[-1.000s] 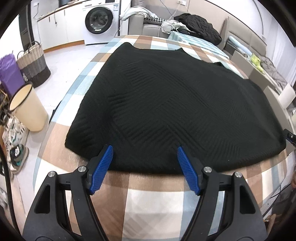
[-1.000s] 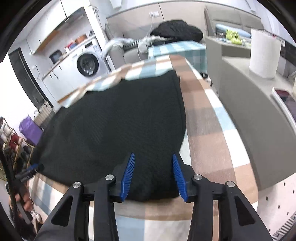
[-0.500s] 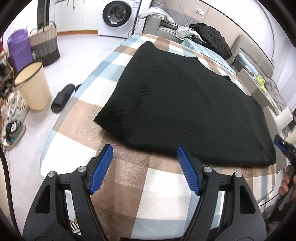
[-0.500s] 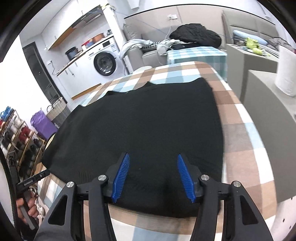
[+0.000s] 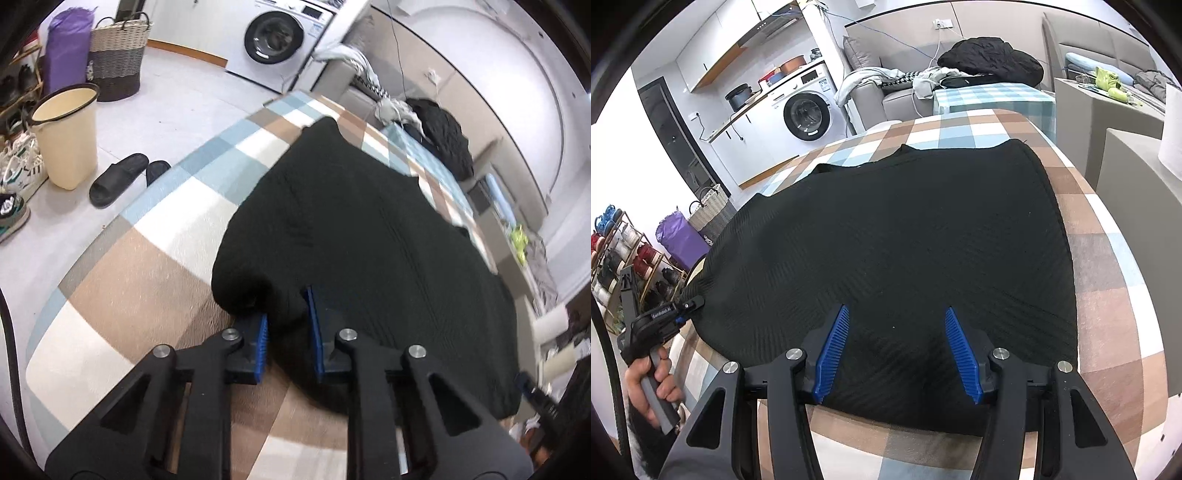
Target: Fold small clothes
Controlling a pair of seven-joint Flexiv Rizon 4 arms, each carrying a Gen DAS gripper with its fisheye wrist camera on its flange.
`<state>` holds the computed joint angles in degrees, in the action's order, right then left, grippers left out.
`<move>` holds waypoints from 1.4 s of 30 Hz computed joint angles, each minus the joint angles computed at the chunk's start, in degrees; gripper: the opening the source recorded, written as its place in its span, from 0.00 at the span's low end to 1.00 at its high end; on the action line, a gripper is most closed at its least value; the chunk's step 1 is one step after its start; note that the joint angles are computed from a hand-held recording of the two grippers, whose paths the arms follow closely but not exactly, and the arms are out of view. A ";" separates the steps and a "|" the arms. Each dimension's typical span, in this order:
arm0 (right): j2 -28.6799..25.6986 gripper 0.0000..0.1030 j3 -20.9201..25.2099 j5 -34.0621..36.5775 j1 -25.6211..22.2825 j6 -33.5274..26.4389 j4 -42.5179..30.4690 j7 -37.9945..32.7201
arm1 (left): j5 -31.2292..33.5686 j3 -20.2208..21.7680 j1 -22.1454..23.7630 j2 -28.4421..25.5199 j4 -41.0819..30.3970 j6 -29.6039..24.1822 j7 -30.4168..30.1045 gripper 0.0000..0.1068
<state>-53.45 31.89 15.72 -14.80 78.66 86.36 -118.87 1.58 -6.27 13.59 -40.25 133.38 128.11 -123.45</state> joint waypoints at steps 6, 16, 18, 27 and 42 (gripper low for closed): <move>0.23 0.54 -1.02 -0.26 0.86 0.11 0.29 1.02 | -3.27 2.96 -4.23 0.76 0.28 3.15 1.40 0.08; 1.23 0.54 -1.63 -0.39 0.27 1.67 2.34 2.59 | -16.42 9.84 -21.50 3.44 -6.61 4.53 23.99 0.07; 1.57 0.54 -1.73 -0.34 -0.08 2.64 2.98 3.21 | -12.35 7.22 -20.48 3.06 -10.01 4.16 28.03 0.06; 2.13 0.56 -2.19 -2.38 -1.21 4.46 4.26 7.23 | 12.39 -19.60 -3.47 -3.93 -21.93 -13.95 35.71 0.05; -2.38 0.56 4.21 0.44 -1.88 -8.27 -4.87 2.94 | 5.10 -14.52 -3.76 0.27 -11.14 -11.06 31.06 0.54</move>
